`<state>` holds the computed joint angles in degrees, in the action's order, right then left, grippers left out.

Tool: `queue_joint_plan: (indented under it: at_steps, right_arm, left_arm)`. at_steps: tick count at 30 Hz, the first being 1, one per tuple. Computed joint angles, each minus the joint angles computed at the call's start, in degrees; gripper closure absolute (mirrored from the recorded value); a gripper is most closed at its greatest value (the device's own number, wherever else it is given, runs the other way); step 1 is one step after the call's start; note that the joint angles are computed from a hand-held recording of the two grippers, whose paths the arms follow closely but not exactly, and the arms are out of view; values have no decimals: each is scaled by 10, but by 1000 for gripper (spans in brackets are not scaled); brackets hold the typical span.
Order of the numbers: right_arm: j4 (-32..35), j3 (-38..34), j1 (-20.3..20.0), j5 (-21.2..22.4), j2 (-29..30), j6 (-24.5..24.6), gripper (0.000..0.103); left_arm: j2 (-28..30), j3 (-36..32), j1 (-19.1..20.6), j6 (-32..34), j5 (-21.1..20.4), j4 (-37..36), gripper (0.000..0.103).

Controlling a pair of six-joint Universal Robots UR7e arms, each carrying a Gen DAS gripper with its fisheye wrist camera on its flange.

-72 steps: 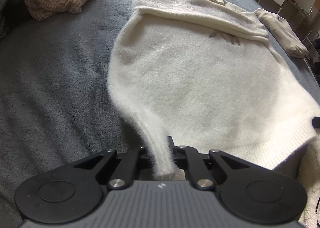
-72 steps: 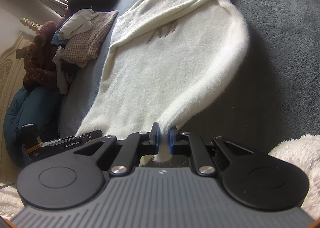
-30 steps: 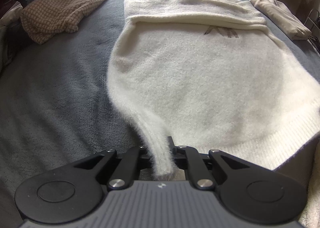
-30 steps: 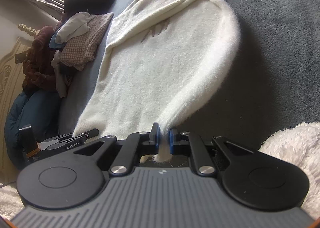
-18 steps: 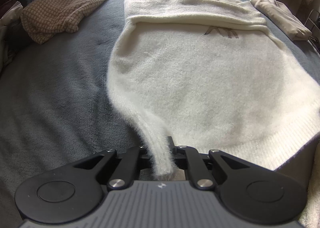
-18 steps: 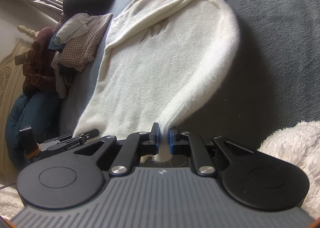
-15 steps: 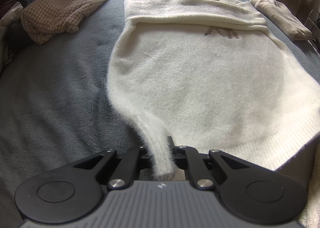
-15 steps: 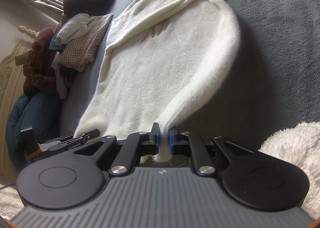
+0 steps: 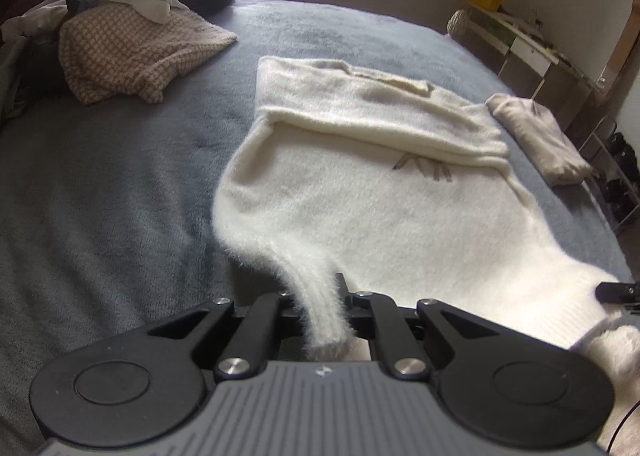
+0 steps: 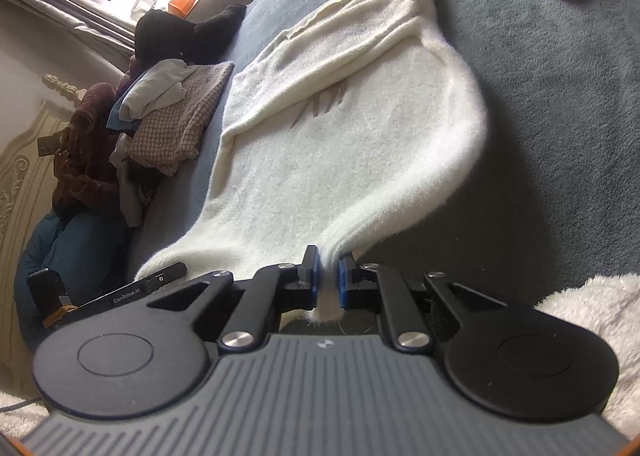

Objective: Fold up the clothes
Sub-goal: 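Lift the sweater with both grippers and fold it over toward the collar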

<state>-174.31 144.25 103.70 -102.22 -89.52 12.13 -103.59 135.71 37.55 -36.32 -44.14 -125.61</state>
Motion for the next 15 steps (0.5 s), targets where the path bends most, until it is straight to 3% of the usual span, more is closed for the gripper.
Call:
queue_joint_plan:
  at_steps: [4,8,15]
  right_arm:
    - [-1,-20,17,-13,0,11,95]
    - [6,-50,21,10,3,16,96]
    - [-28,-91,13,40,28,-7,96]
  left_arm:
    - [4,-8,16,38,-11,-74,95]
    - [18,-28,36,75,-29,-132,95]
    - [80,-74,53,149,-11,-208,95]
